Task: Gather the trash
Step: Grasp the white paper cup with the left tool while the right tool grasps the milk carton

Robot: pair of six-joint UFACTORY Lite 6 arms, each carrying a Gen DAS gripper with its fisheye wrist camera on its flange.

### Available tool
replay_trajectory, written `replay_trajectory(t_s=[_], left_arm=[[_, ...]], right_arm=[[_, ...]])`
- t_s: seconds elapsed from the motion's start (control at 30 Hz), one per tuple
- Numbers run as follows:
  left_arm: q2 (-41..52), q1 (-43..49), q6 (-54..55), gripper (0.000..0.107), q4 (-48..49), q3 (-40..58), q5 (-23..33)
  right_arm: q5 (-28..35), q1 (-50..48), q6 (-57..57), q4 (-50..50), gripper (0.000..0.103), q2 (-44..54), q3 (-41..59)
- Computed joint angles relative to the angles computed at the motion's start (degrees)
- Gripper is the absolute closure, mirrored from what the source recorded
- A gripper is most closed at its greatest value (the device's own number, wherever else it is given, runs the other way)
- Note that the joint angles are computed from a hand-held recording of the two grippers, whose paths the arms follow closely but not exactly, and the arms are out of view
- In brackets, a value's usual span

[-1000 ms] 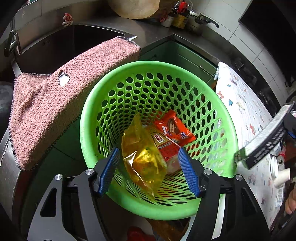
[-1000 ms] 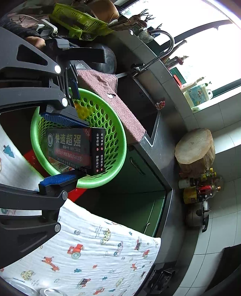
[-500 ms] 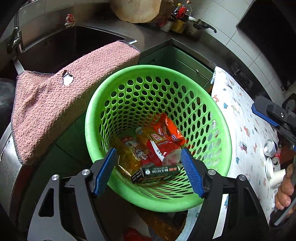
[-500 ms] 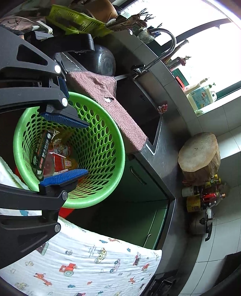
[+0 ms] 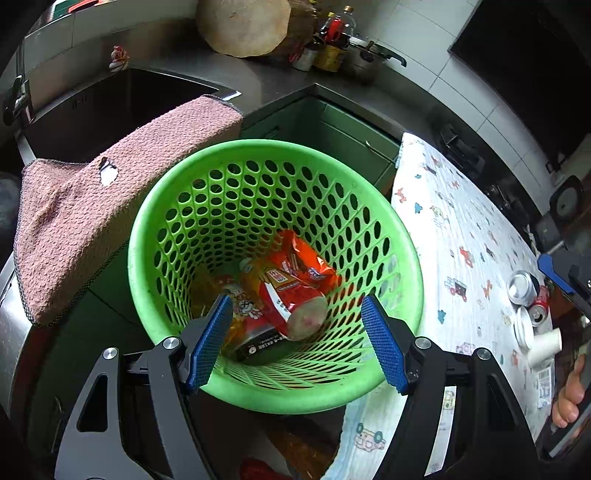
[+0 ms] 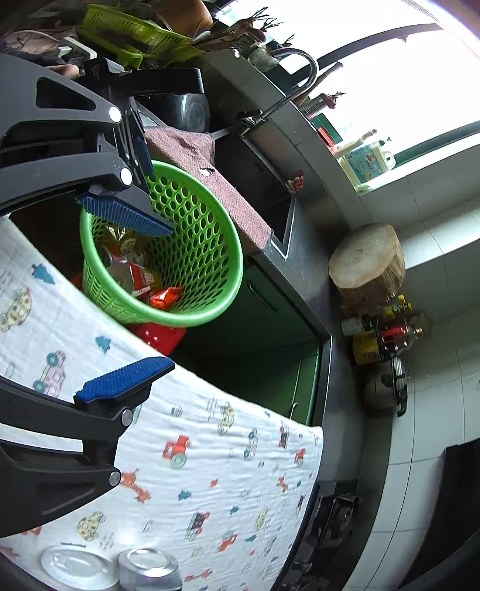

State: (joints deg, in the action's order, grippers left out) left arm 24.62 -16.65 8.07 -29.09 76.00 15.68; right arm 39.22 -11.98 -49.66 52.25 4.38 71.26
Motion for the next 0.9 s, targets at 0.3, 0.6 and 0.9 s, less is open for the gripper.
replay_trajectory(t_s=[0.3,0.6,0.9], left_arm=[[2.9,-8.1,-7.8,0.035,5.5,4.3,0.5],[7.8,-18.1,-20.1,0.035,16.3,12.0,2.1],[14.4,-28.2,-31.0,0.035,26.6,22.2,5.9]], right_arm=[[5.2,-22.9,-11.4,-1.5,0.017,-12.6,-13.4],[12.6,-50.3,-26.9,-3.2,0.013,-9.1,-11.9],[14.1,-66.6,-39.7,-5.3,0.011,4.2,-1.8]])
